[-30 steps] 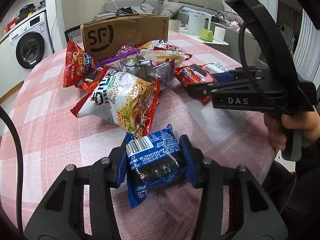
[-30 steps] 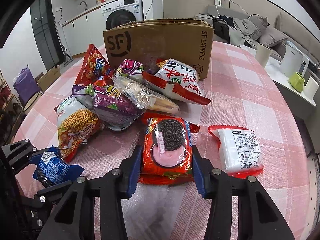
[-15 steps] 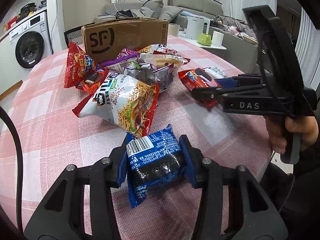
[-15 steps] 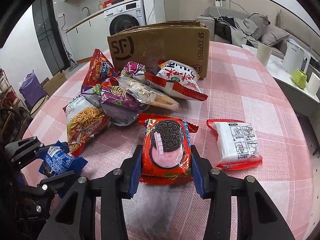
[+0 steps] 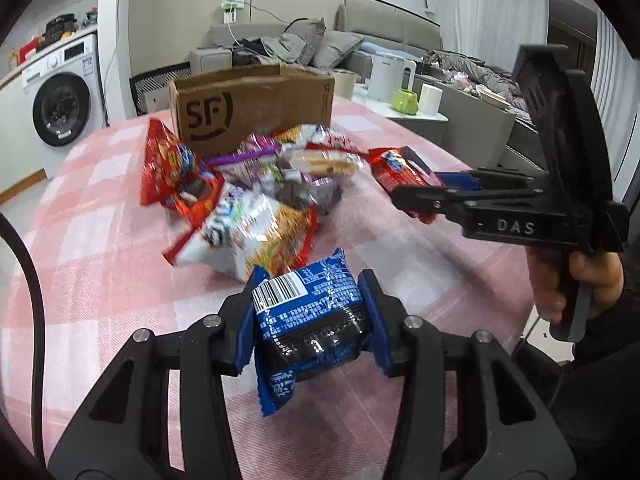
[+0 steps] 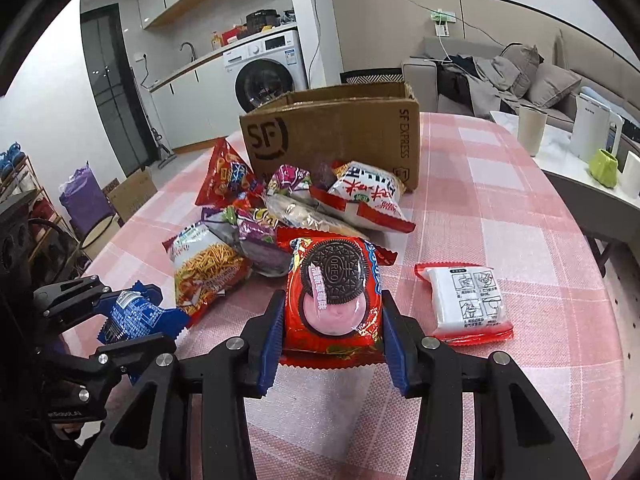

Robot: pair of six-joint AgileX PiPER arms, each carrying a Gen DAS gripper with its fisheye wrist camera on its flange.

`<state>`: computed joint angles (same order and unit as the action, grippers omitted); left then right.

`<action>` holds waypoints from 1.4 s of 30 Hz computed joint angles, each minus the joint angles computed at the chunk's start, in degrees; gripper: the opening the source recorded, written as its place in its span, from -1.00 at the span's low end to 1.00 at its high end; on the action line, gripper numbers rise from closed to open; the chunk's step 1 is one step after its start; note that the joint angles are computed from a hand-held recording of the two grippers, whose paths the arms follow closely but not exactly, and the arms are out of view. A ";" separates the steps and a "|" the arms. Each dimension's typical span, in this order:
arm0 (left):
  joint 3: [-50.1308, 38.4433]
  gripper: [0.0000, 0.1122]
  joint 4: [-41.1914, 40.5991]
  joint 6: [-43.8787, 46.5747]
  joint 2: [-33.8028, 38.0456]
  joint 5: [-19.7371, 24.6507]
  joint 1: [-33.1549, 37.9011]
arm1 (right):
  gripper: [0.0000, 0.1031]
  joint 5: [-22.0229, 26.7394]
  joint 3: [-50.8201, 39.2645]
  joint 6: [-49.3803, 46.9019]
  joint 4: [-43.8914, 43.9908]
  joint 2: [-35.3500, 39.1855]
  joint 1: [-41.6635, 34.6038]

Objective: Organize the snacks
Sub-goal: 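Lift both held packs and carry them over the open cardboard box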

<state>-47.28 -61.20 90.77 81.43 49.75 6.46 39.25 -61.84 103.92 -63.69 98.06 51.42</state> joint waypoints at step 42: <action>-30.74 -0.23 1.88 -19.02 14.35 -9.14 -6.99 | -0.13 -2.35 -15.33 -23.47 8.33 -1.67 -11.68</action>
